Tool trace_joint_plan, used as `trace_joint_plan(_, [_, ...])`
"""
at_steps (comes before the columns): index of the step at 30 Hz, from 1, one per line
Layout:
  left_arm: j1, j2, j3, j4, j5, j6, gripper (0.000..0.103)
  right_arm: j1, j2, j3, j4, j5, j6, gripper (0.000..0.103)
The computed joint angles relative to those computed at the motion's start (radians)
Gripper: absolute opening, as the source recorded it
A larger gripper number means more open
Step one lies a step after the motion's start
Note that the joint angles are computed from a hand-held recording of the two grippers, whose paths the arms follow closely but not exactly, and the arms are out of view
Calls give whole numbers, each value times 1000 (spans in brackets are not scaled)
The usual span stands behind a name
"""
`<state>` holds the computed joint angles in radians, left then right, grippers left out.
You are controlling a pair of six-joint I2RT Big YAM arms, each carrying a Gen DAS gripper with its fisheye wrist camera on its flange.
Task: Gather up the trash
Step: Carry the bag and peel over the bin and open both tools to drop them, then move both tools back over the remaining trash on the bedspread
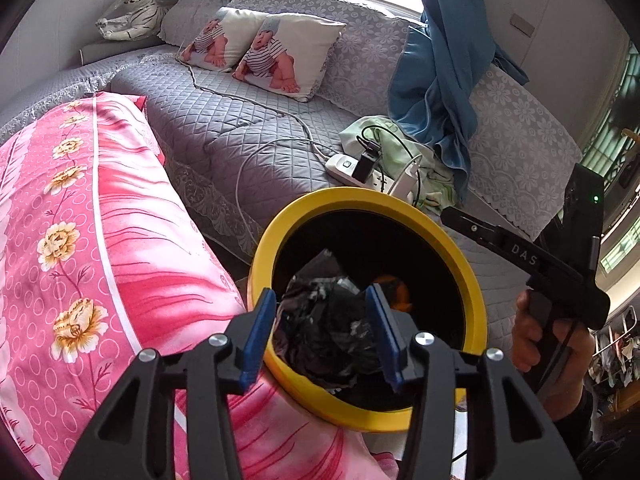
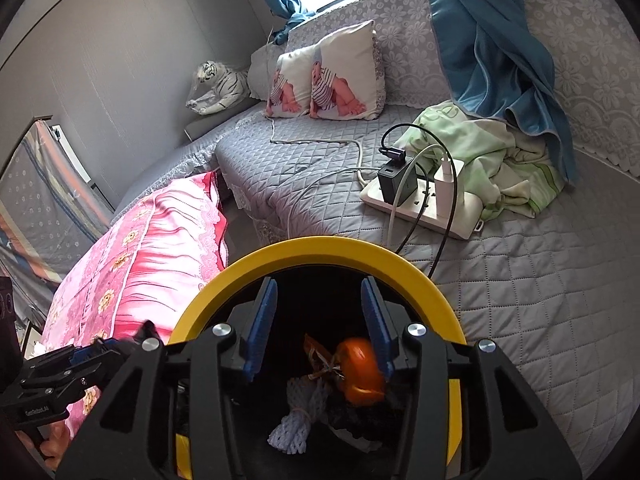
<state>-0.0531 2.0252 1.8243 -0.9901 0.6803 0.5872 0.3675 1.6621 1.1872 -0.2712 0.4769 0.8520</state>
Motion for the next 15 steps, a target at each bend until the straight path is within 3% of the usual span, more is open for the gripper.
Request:
trace_joint_plan(6, [13, -1, 12, 0, 17, -18, 49, 5, -12, 1, -8, 16, -3, 42])
trace_joint_plan(15, [86, -1, 67, 41, 52, -123, 49, 33, -4, 44, -9, 11, -64, 42])
